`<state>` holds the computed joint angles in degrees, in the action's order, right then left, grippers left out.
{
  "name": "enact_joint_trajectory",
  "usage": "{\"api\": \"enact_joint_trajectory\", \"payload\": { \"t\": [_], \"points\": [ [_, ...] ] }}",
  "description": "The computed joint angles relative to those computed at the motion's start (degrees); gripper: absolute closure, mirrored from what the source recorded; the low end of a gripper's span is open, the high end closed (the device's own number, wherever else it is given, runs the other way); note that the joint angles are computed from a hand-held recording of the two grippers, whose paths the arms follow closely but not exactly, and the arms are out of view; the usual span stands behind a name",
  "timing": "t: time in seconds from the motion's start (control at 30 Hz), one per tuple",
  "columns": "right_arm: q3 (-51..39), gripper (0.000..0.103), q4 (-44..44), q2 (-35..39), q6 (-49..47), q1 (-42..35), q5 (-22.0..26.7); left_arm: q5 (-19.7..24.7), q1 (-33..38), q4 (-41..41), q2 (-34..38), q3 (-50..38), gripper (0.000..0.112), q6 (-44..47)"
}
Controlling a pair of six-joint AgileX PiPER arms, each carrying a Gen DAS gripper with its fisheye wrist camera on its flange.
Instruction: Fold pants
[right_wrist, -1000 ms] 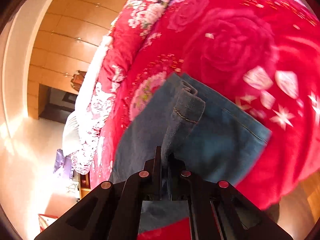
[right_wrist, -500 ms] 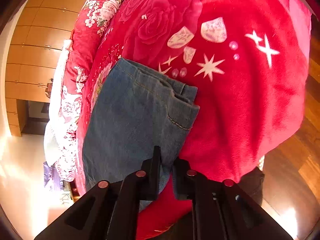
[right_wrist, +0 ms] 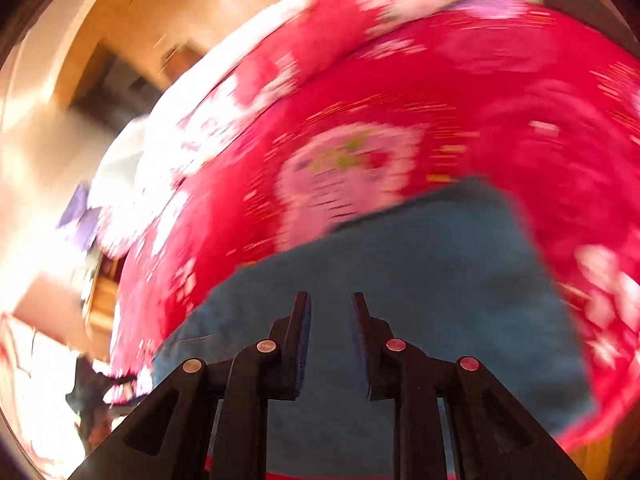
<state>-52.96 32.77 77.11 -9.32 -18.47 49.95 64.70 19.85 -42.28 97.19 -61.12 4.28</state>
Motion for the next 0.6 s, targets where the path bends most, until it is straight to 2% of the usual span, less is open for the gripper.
{"api": "enact_joint_trajectory", "payload": {
  "t": [0.07,0.17,0.27,0.3,0.37,0.4,0.47,0.5,0.53,0.6],
  "points": [
    [-7.2,0.077,-1.95,9.25,2.6,8.16,-2.05,0.22,-0.6,-0.15,3.09,-2.21,0.048,-1.01],
    [-20.49,0.077,-5.03,23.8,5.82,15.65,-0.82,1.13,-0.29,-1.1,5.85,-4.0,0.045,-0.03],
    [-31.06,0.073,-10.55,33.94,9.89,19.58,4.18,2.43,0.09,-2.84,10.79,-7.77,0.041,1.73],
    [-35.16,0.073,-9.7,37.64,8.61,19.85,8.05,2.74,0.53,-3.07,12.09,-8.75,0.038,2.72],
    [-39.14,0.073,-7.78,41.33,5.77,19.89,12.73,2.35,-0.26,-3.35,14.43,-10.4,0.036,3.88],
    [-40.82,0.073,-9.49,42.65,5.55,20.84,14.62,2.01,-0.79,-3.63,14.46,-9.94,0.035,4.7],
    [-42.09,0.081,-14.7,43.48,5.17,23.41,15.88,1.89,-2.76,-4.34,14.29,-9.07,0.05,6.24],
    [-42.29,0.101,-18.55,43.41,4.93,25.33,15.53,1.72,-4.22,-3.65,14.48,-9.54,0.077,5.78],
    [-42.3,0.102,-21.31,43.02,5.5,26.79,14.77,1.78,-5.22,-3.49,14.18,-9.58,0.088,5.43],
    [-43.09,0.102,-22.41,41.23,7.36,28.06,12.5,-0.6,-5.9,-4.08,10.96,-7.69,0.087,5.61]
  ]
}}
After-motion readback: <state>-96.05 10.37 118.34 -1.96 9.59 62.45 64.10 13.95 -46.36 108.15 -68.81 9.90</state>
